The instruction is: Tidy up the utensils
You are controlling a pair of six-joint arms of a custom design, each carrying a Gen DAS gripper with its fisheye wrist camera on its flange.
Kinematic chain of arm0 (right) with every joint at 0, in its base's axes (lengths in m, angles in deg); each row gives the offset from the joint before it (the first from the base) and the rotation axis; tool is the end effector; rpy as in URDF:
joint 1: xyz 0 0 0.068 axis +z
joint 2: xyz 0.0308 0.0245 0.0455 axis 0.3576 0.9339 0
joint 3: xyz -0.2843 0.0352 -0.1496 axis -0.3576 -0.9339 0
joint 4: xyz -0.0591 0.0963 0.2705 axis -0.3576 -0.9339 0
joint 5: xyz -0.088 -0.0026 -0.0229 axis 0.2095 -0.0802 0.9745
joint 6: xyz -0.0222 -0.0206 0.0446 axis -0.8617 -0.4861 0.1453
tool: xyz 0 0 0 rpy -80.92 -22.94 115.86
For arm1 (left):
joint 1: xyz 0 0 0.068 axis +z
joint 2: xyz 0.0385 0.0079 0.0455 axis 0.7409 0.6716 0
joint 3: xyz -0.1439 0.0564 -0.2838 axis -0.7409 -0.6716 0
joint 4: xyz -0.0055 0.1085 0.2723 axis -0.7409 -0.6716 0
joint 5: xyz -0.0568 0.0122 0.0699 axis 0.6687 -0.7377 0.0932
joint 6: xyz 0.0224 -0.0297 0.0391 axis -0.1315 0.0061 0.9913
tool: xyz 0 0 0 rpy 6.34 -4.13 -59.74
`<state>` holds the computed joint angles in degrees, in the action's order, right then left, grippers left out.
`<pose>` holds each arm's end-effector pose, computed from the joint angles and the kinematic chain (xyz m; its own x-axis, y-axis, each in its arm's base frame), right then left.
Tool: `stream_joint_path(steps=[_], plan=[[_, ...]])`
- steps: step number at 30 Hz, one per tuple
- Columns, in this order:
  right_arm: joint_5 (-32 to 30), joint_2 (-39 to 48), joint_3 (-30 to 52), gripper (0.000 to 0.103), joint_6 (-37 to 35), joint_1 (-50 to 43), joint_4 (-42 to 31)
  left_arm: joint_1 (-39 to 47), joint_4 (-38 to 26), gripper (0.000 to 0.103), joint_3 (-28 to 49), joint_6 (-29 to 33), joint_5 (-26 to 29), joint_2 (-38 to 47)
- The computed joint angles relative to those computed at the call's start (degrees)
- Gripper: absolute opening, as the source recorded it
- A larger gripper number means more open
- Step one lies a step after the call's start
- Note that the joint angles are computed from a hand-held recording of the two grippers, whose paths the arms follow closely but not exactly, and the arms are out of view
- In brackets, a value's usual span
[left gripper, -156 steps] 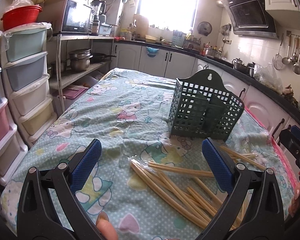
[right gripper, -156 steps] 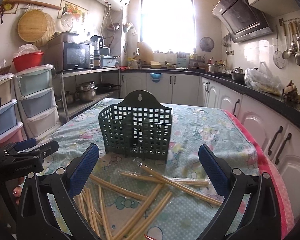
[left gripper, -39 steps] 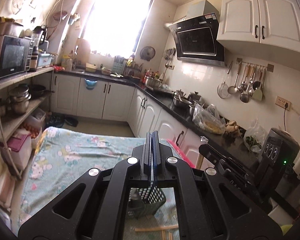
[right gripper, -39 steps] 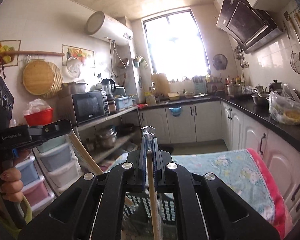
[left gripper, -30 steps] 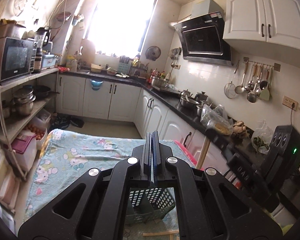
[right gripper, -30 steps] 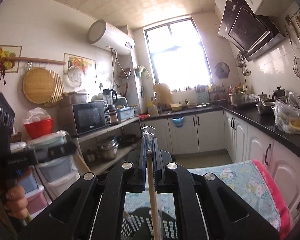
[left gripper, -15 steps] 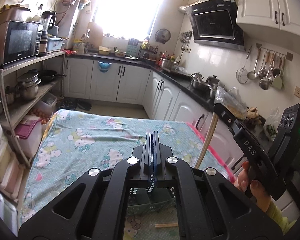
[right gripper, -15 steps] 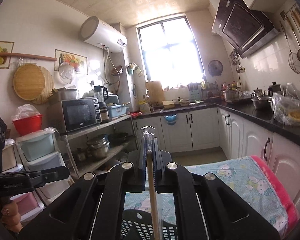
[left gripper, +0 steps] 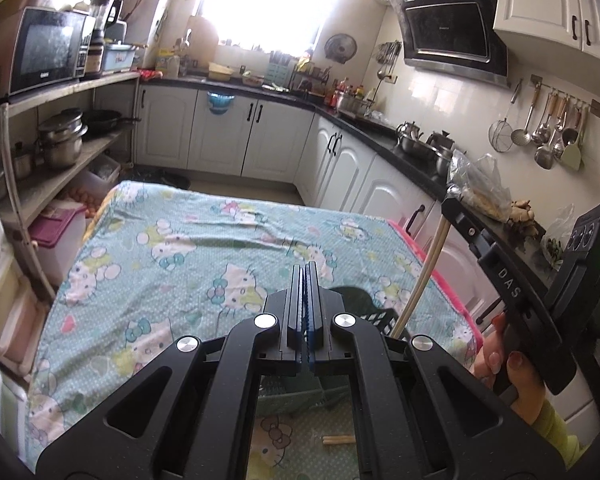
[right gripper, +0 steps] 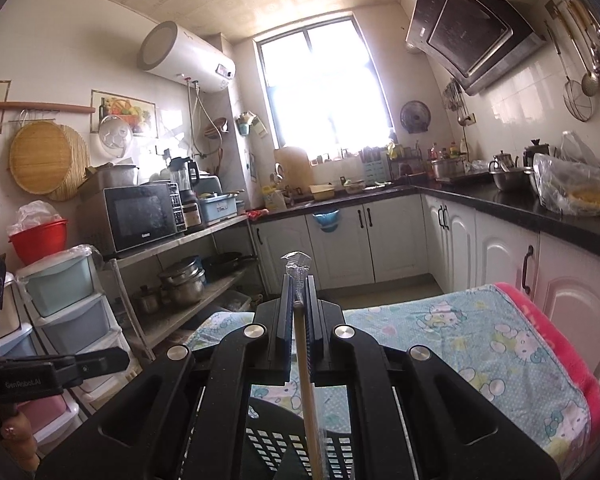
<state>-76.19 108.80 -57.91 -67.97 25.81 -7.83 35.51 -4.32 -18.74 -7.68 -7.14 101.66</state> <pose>0.2203 0.0347 0.1686 -0.2076 0.1194 -0.9709 -0.4912 0.8456 0.2090 0.1399 -0.0294 0.1873 -0.5139 -0.2317 -0.8260 0.0145 0.9604 -0.2784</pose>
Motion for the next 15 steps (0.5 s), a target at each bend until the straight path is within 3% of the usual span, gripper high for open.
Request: stream_joint_path(steps=[12, 15], plan=[[-0.9, 3.1, -2.3, 0.006, 0.3, -2.9, 2.4, 0.0, 0.4, 0.000, -2.3, 0.2, -1.5, -1.5], [-1.6, 3.1, -2.8, 0.015, 0.6, -4.4, 1.9, 1.0, -0.6, 0.000, -2.6, 0.4, -1.1, -3.0]])
